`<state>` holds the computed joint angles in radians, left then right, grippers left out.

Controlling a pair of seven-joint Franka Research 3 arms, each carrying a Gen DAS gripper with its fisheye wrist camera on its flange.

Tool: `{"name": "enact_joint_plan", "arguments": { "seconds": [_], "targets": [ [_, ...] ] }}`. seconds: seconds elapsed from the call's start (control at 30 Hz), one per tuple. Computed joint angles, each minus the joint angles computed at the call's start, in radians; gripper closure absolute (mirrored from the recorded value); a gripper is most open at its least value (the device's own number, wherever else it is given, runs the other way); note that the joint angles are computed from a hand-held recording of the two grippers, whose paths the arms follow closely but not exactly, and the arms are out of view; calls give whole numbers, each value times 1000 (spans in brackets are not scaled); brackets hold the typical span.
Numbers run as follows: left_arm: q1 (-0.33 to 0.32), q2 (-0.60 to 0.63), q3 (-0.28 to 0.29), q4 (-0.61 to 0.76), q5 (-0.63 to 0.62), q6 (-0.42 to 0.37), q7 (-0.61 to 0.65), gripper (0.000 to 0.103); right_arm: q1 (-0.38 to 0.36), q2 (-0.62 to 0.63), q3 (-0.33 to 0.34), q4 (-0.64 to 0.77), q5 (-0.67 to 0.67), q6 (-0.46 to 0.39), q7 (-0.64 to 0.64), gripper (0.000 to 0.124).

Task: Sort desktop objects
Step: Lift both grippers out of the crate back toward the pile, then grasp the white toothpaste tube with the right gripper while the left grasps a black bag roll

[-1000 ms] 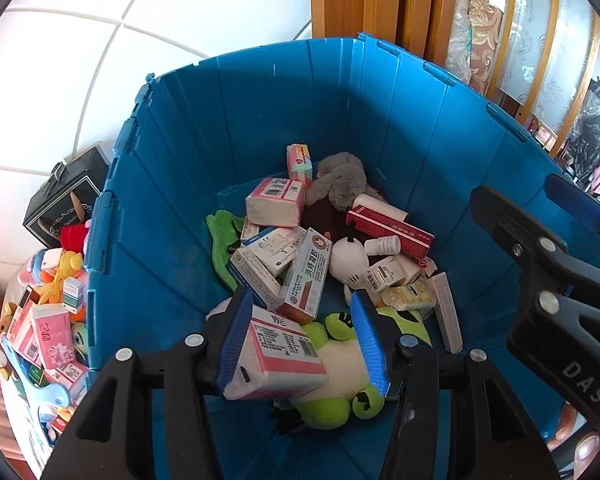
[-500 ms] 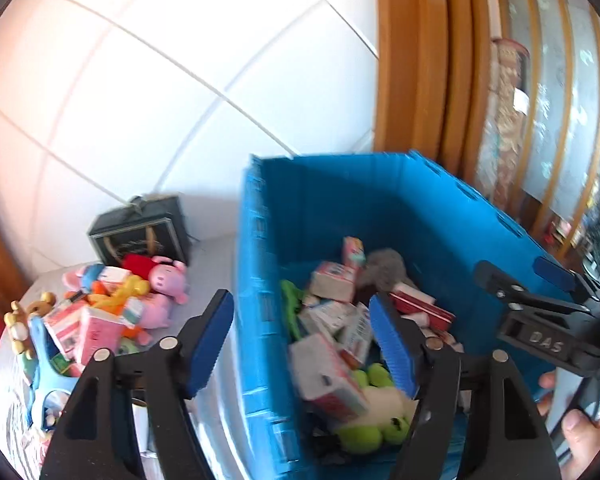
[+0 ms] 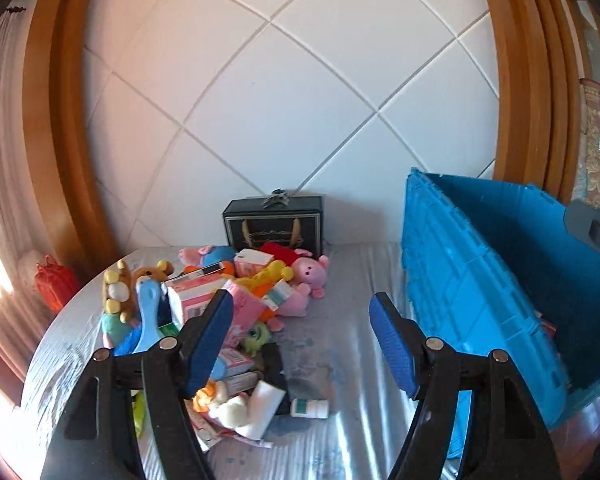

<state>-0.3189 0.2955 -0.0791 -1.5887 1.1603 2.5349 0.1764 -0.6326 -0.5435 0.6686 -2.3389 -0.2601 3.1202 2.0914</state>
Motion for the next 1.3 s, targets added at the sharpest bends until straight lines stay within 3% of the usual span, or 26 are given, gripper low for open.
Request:
{"name": "enact_joint_plan", "arguments": {
  "seconds": [0.07, 0.1, 0.13, 0.2, 0.23, 0.33, 0.4, 0.47, 0.53, 0.6, 0.67, 0.7, 0.83, 0.9, 1.0, 1.1, 1.17, 1.23, 1.3],
  "targets": [
    [20, -38, 6, -70, -11, -3, -1, 33, 78, 75, -50, 30, -145, 35, 73, 21],
    [33, -52, 8, -100, -18, -5, -3, 33, 166, 156, -103, 49, -192, 126, 21, 21],
    [48, -66, 8, -131, -29, -9, -6, 33, 253, 203, -167, 54, -195, 161, -21, 21],
    [80, -91, 7, -192, -55, -16, -9, 33, 356, 253, -195, 66, -58, 153, -187, 21],
    [99, -97, 5, -216, -80, -14, 1, 33, 369, 278, -182, 79, -44, 149, -214, 21],
    [157, -113, 6, -300, -149, 37, 26, 33, 414, 346, -196, 126, -225, 100, -96, 21],
    [184, -117, 10, -348, -173, 69, 18, 33, 434, 397, -177, 136, -159, 79, -191, 21],
    [210, -112, 15, -389, -196, 116, 17, 33, 381, 449, -105, 147, -137, 77, -224, 21],
    [231, -101, 23, -425, -218, 165, 8, 33, 373, 502, -70, 153, -18, 74, -337, 21],
    [247, -82, 26, -452, -258, 193, 17, 33, 439, 549, -127, 165, -33, 57, -333, 21],
    [261, -55, 25, -466, -323, 212, 45, 33, 548, 588, -253, 190, -186, 25, -202, 21],
    [271, -42, 19, -472, -370, 222, 78, 33, 567, 608, -272, 202, -209, 10, -190, 21],
    [278, 7, 17, -477, -488, 269, 169, 33, 695, 667, -398, 225, -179, -32, -249, 21],
    [281, 34, 10, -468, -543, 282, 220, 33, 667, 700, -376, 238, -231, -54, -232, 21],
    [292, 76, -13, -448, -649, 291, 316, 33, 582, 767, -265, 254, -88, -96, -441, 21],
    [267, 113, -2, -419, -689, 270, 354, 34, 577, 818, -234, 270, 23, -149, -589, 21],
    [260, 137, -1, -395, -716, 243, 379, 41, 577, 854, -218, 293, 51, -193, -636, 21],
    [266, 152, -10, -386, -754, 247, 410, 44, 463, 912, -91, 322, -37, -243, -598, 23],
    [247, 158, 10, -380, -752, 251, 403, 44, 423, 969, -37, 355, -136, -287, -562, 30]
  ]
}}
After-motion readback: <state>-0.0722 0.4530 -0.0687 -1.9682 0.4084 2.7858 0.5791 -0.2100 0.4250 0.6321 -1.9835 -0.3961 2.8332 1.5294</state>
